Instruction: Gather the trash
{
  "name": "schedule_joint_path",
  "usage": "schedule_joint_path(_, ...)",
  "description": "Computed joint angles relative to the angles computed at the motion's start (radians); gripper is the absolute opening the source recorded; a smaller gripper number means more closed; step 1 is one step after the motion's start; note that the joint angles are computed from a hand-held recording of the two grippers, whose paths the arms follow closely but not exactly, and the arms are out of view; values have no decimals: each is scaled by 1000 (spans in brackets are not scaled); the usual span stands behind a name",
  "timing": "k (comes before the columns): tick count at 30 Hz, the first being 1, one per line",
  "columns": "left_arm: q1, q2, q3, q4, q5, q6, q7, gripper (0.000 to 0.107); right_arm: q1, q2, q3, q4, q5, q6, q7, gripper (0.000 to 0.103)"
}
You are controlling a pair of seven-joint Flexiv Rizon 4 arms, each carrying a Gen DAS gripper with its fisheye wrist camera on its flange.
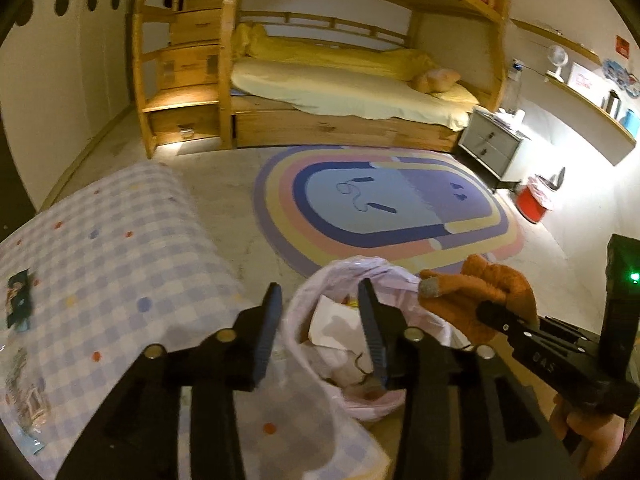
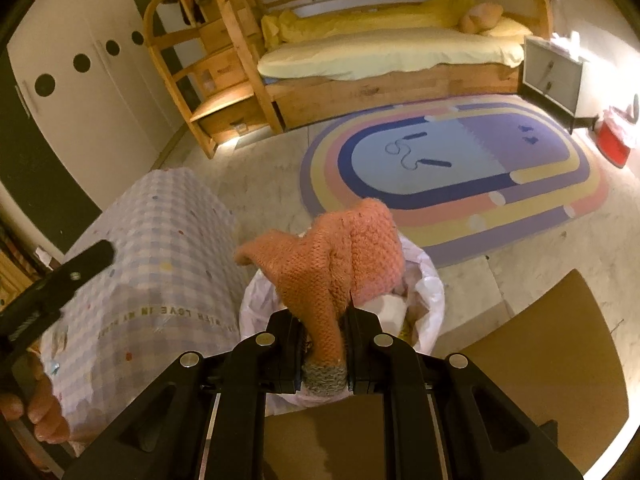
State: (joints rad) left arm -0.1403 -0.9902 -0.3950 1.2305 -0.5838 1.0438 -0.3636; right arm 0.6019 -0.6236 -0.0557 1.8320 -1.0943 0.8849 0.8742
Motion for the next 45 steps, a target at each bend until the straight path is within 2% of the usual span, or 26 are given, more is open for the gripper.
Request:
schedule_joint_path(2,3,-4,9,-6,-2,17,-12,48,-16,-23,8,-22,23,15,-42,22)
schedule_joint_path(3,3,-7,15,-12,0,18,-22,48,-20,-34,11,-35,44,18,-67,31)
schedule_joint_path(6,3,-11,32,-33,10,8,-55,48,-10,-44,0,-47,68,23,-90,43)
schedule_joint_path(9,17,-7,28,-34,11,11,-63,48,13,-31,-18,-41,53,16,-74,45)
schedule_joint_path(15,72,41,-5,45,-15,60,-28,50,43,1,-12,-52,18,-38,-53,45)
schedule_joint_path(25,177,118,-50,176,-79,160,53,61,73,-21,7,-176,-24,-75,-150,45)
schedule_joint_path(30,232,133,-76,215,-115,229,93,66,90,-89,-3,-303,9,-61,-277,47)
schedule_joint_path(36,261,118,-46,195,-109,261,63,68,111,-206,-27,-490,106,-23,-467,48)
schedule_joint_path(40,256,76,20,137,-64,285,-3,68,124,-299,-41,-635,192,-20,-606,48)
schedule_joint_path(45,241,4,129,15,11,239,-153,68,120,-447,-34,-877,317,-50,-807,48)
